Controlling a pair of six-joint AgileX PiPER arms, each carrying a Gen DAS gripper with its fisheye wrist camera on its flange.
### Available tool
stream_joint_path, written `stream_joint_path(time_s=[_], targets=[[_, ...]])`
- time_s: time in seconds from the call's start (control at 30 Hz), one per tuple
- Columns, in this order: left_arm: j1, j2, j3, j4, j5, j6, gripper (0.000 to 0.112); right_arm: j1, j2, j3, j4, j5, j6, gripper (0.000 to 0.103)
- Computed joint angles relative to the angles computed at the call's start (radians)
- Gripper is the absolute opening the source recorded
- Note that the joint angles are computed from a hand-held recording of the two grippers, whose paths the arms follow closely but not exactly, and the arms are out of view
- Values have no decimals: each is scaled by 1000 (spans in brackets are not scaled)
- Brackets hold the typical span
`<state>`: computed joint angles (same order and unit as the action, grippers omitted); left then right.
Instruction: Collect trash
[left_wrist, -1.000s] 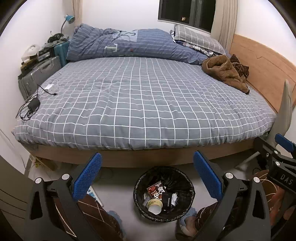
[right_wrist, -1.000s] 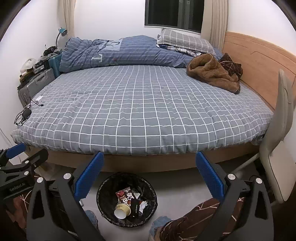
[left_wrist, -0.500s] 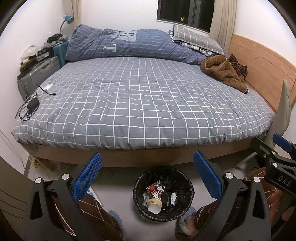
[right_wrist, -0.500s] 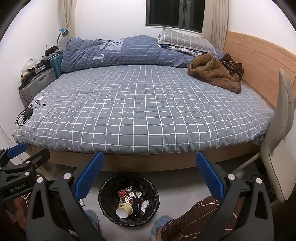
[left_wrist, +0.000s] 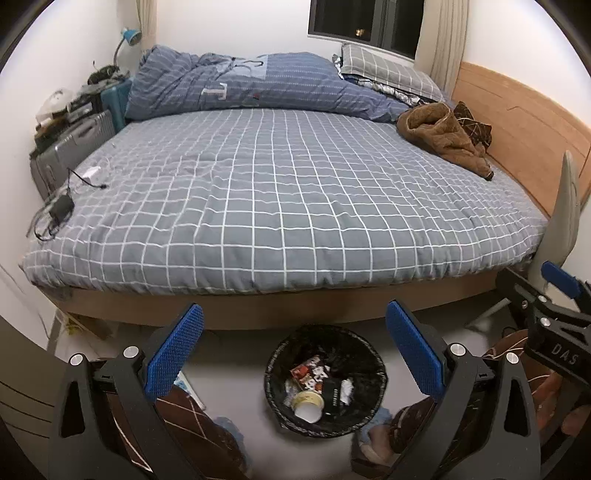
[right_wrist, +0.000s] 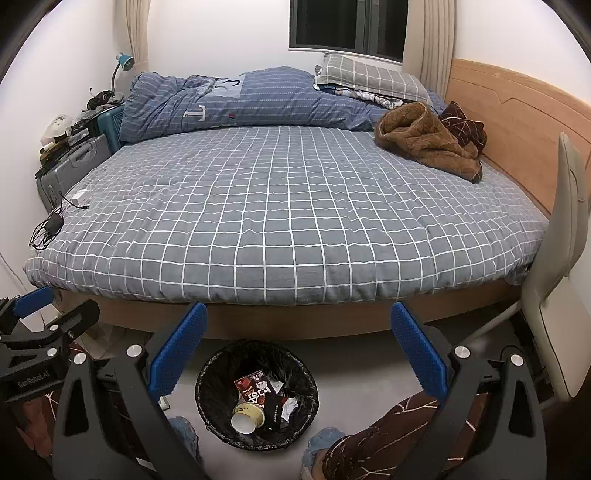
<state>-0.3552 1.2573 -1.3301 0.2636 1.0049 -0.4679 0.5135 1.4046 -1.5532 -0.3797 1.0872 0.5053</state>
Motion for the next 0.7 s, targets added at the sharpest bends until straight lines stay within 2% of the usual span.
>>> stream_joint_path(time_s=[0.4,0.7], targets=[[7,8,0,-17,0,2,97,2,3,-2,-2,-1,0,95],[-4,13,1,23,16,-37,97,12,3,22,-8,-22,3,96]])
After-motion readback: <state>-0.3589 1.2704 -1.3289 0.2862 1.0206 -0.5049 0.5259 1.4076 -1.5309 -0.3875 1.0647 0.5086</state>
